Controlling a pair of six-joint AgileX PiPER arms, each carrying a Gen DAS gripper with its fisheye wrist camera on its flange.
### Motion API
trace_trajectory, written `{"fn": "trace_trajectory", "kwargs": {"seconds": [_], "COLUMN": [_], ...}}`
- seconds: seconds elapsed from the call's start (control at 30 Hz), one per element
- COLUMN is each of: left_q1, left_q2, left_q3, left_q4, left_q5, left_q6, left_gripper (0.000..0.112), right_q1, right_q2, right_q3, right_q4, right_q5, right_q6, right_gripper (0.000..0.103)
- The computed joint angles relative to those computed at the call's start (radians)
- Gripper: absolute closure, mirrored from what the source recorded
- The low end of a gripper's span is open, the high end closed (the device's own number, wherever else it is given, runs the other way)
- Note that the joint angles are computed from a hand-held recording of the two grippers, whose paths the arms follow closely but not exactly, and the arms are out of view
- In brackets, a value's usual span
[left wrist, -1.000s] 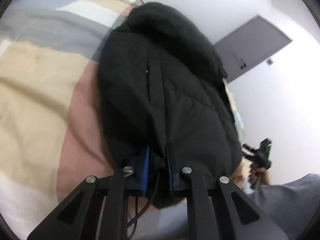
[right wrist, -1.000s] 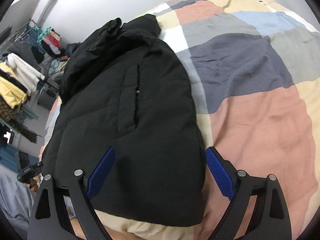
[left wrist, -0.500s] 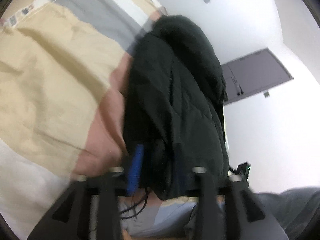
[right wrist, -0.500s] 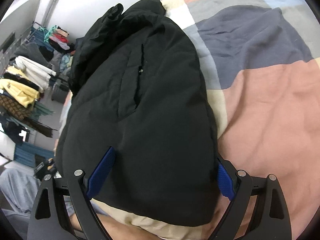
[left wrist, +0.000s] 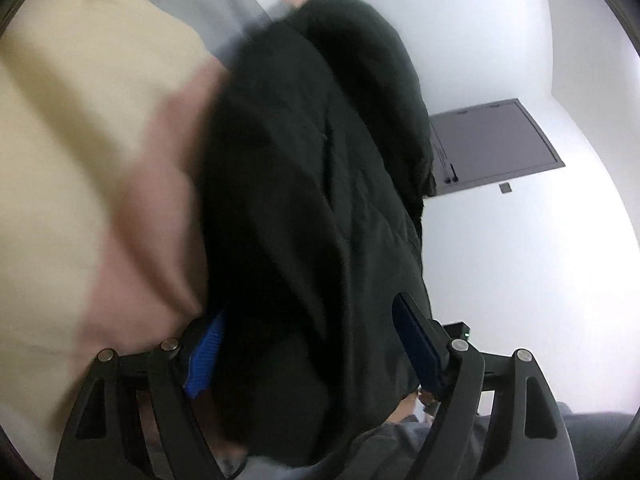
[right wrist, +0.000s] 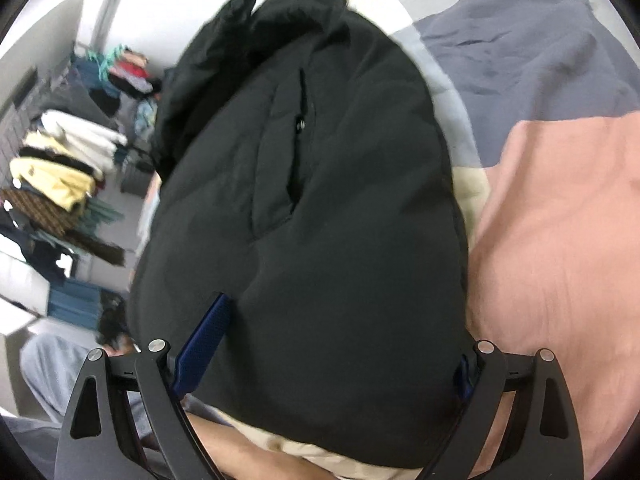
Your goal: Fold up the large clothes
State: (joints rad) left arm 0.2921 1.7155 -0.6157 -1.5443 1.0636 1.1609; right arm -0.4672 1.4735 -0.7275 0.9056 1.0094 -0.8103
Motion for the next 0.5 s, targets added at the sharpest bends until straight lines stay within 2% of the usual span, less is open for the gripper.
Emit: {"fn": "trace_trajectory", "kwargs": {"seconds": [0.1,0.17,0.23,0.3,0.37,0.4,0.47,0.5], "left_q1": [-0.04,-0.062,-0.088,-0.114,-0.141,-0.147,-0.16,-0.155], "left_q2": [0.034,0.052,0.037,0.019,-0.004,-0.009,-0.028,-0.037], "left_q3": [-0.029,-0.05,-0.068,-0.082,-0.091,-0.089,-0.103,-0.1], "left_q4": [-0.035,-0.05,-0.04,-0.02,0.002,0.007,0.048,0.053], "left_q5": [0.035,0.064,0.04,0.007,-0.03,-0.04,-0.082,-0.088], "left_q6": [0.017,0.013,-0.002,-0.03,-0.062,-0.073,-0.16,-0.184], "left_gripper": [0.035,0.035,0.036,0.037,0.053,0.057,0.073,0.077], "right_q1": [-0.017,-0.059,-0.073,-0.055,-0.032,-0.019,0.009,0.013], "right_q2": [0.01,0.022,0.019,0.025,0.04,0.045,0.041,0.036], "right_q3": [-0.016,-0.015,-0.017,-0.024,-0.026,-0.028,-0.035,-0.037], "right_q4": [0.04,0.107,0.147,0.142,0.13,0.123,0.107,0.107], "right_q5": [0.048,0.133,0.186,0.186,0.161,0.146,0.116,0.113], "right_q6": [-0.015,-0.079,-0.119,-0.128,-0.113,-0.099,-0.074,-0.079], "right_gripper": [0.01,0.01,0.01,0.011,0.012,0.017,0.033,0.053]}}
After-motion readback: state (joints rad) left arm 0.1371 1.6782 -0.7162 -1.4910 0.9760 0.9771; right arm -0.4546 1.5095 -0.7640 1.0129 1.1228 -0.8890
